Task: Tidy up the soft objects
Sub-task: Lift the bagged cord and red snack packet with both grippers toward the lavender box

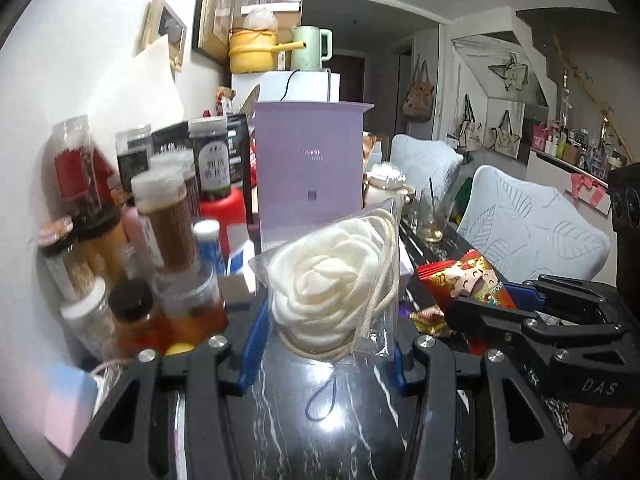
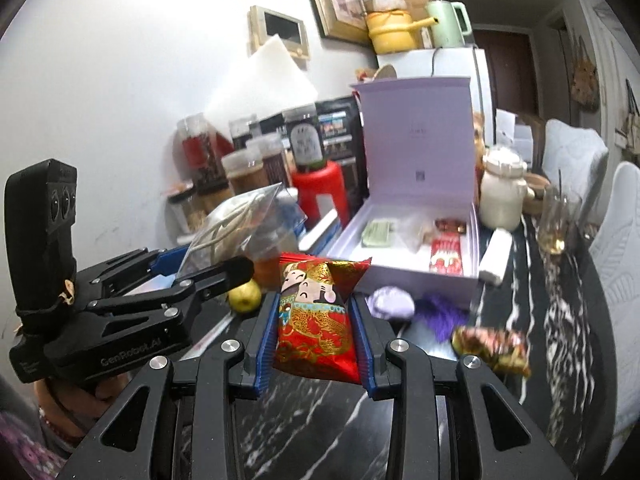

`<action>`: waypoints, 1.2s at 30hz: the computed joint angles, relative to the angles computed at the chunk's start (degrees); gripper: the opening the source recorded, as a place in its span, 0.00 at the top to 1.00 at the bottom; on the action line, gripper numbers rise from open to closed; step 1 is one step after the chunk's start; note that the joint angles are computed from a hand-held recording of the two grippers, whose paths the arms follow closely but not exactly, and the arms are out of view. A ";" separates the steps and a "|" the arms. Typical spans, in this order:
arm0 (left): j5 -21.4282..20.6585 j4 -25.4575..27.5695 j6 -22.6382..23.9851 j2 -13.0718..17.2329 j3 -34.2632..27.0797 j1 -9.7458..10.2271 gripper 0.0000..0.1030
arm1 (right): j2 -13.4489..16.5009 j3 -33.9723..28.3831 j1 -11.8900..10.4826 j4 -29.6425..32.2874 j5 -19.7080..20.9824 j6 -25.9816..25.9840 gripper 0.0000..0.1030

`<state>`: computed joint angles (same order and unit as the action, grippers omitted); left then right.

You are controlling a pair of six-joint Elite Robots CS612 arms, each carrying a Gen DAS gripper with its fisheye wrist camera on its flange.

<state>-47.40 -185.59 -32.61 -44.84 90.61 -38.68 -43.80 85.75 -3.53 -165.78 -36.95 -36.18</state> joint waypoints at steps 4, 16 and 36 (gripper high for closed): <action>-0.04 -0.95 2.60 0.56 -1.86 0.70 0.52 | 0.61 -1.90 0.20 -0.68 0.70 0.83 0.67; -2.02 -1.67 9.44 3.56 -9.79 3.79 0.52 | 4.09 -10.52 1.03 -2.93 1.06 6.43 0.67; -5.79 2.76 14.46 11.10 -25.31 9.06 0.52 | 13.94 -30.89 3.22 0.35 -1.69 12.58 0.67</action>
